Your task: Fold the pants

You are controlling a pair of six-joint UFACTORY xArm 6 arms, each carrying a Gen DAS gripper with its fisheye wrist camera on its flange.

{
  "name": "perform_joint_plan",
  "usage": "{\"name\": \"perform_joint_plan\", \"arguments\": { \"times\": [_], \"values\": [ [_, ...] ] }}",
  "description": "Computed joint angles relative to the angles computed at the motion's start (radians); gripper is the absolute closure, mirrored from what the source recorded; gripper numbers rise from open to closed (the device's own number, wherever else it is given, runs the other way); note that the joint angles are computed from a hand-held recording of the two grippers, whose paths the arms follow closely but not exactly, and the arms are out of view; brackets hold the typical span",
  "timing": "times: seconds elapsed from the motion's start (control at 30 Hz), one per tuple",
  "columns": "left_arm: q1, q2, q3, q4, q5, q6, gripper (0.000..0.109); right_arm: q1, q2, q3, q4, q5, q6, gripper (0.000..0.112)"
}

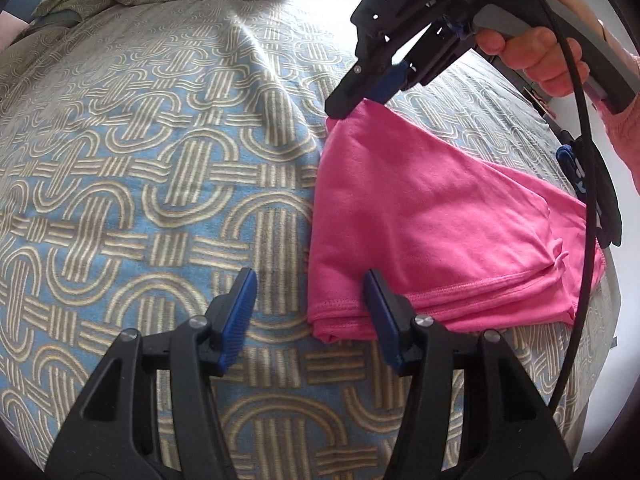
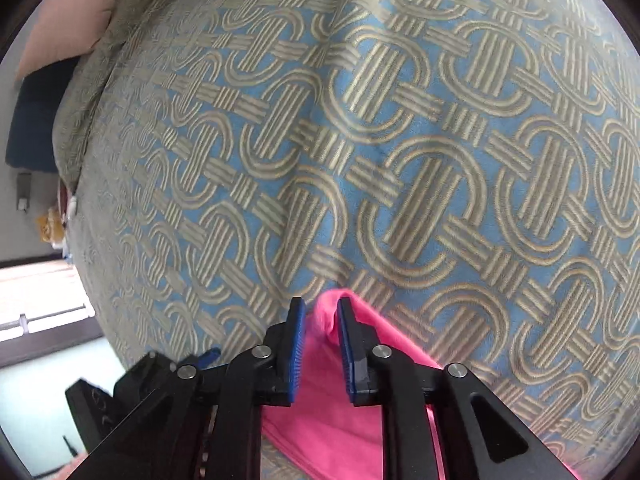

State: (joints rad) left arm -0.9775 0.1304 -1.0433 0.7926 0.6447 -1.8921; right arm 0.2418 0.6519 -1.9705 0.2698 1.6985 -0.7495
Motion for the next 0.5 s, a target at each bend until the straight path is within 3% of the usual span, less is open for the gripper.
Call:
{"name": "perform_joint_plan", "arguments": {
  "times": [0.13,0.17,0.2,0.3,0.33,0.4,0.5],
  "values": [
    [-0.008,0.007,-0.007,0.012,-0.007,0.015,0.054,0.017,0.034,-0.017,-0.021,0.010,0.012,0.089],
    [-0.009,0.008,-0.003,0.039,-0.023,-0.005,0.059,0.020,0.031,-0.002,-0.014,-0.016,0.036,0.098],
    [-0.003,0.012,0.002,0.062,-0.051,-0.032,0.067,0.020,0.025,0.018,-0.008,-0.060,0.060,0.107],
    [-0.007,0.012,0.005,0.080,-0.058,-0.081,0.068,0.006,0.006,0.070,0.067,-0.242,0.133,0.110],
    [-0.009,0.009,0.004,0.069,-0.054,-0.072,0.069,-0.007,0.022,0.053,0.108,-0.245,0.143,0.110],
    [-0.014,0.004,0.001,0.051,-0.044,-0.052,0.069,-0.025,0.065,-0.018,0.148,-0.161,0.130,0.109],
    [-0.019,0.001,-0.005,0.025,-0.027,-0.018,0.069,-0.039,-0.007,0.047,0.122,-0.175,0.021,0.106]
  ]
}}
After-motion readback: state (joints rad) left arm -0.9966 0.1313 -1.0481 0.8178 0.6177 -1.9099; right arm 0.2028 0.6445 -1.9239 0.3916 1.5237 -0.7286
